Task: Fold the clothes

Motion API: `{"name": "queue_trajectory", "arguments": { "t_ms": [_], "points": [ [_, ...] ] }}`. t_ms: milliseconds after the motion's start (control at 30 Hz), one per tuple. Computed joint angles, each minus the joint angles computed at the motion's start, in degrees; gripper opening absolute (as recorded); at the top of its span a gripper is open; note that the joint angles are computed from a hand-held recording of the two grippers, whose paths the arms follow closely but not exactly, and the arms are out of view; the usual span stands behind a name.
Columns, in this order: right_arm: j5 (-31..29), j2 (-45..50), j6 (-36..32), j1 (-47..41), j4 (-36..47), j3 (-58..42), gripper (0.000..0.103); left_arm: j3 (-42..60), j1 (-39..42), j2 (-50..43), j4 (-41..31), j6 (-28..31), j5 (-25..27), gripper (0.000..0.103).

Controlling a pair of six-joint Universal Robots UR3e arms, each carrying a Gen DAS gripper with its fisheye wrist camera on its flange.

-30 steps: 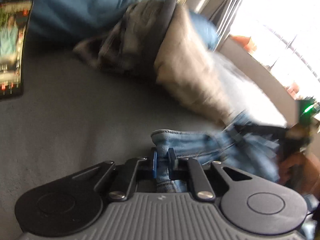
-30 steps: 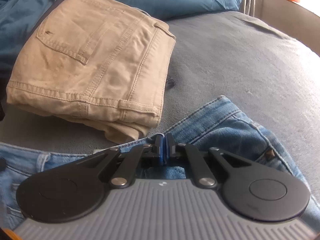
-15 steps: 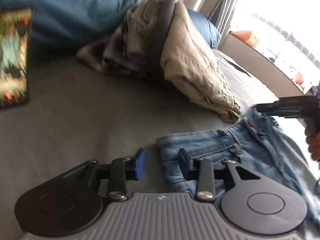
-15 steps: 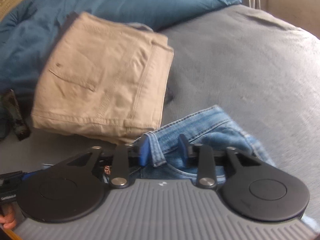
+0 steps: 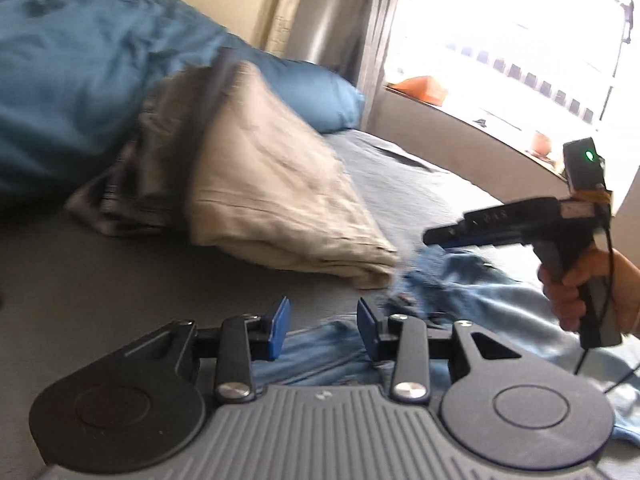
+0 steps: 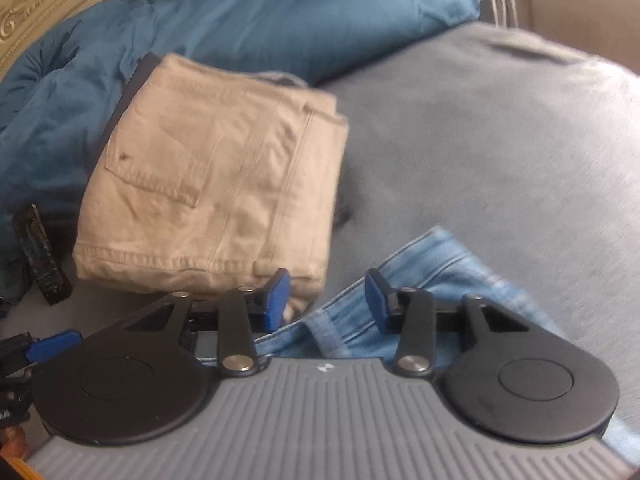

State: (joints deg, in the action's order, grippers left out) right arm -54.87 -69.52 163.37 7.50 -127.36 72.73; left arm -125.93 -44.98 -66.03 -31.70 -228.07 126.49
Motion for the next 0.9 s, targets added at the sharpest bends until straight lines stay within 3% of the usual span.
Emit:
{"name": "queue_trajectory", "arguments": {
  "t_ms": [67, 200, 267, 367, 433, 567, 633, 767, 833, 900],
  "points": [
    [-0.43, -0.41, 0.52, -1.01, -1.29, -0.26, 0.024, 0.94, 1.14, -3.22, 5.49, 3.24, -3.20, 0.038],
    [-2.25, 1.49, 3.44, -2.56, -1.39, -4.26, 0.015, 5.61, 7.70, -14.58, 19.16, 13.59, -15.24, 0.038],
    [-3.22, 3.27, 3.22, -2.60, 1.47, -7.60, 0.013, 10.47, 8.65, -21.45, 20.84, 15.03, -18.35, 0.033],
    [-7.19, 8.07, 0.50, -1.00, 10.25, -15.89, 0.012, 18.73, 8.43, -29.62, 12.32, 13.06, -19.07, 0.023],
    [-11.25, 12.64, -0.07, 0.75, 14.70, -21.59, 0.012, 19.84, 6.55, -33.46, 12.58, 12.62, -16.07, 0.015],
    [-13.18, 18.17, 0.84, 2.17, 13.02, -25.21, 0.011, 22.74, 3.33, -36.94, 12.23, 13.75, -11.00, 0.015],
    [-10.27, 18.22, 1.18, 0.52, 14.27, -26.24, 0.010, 22.37, 3.54, -36.76, 12.66, 13.62, -11.45, 0.015],
    [-1.44, 11.17, 6.73, -6.72, 3.09, -15.68, 0.012, 21.37, 3.49, -36.51, 13.73, 13.81, -11.54, 0.015],
    [2.57, 8.13, 7.70, -11.84, 6.19, -14.84, 0.012, 21.21, 3.32, -36.61, 13.89, 13.77, -11.32, 0.015],
    [2.50, 4.31, 2.36, -15.85, 13.32, -15.27, 0.013, 20.56, 3.19, -35.68, 13.59, 13.80, -11.23, 0.015]
  ]
}}
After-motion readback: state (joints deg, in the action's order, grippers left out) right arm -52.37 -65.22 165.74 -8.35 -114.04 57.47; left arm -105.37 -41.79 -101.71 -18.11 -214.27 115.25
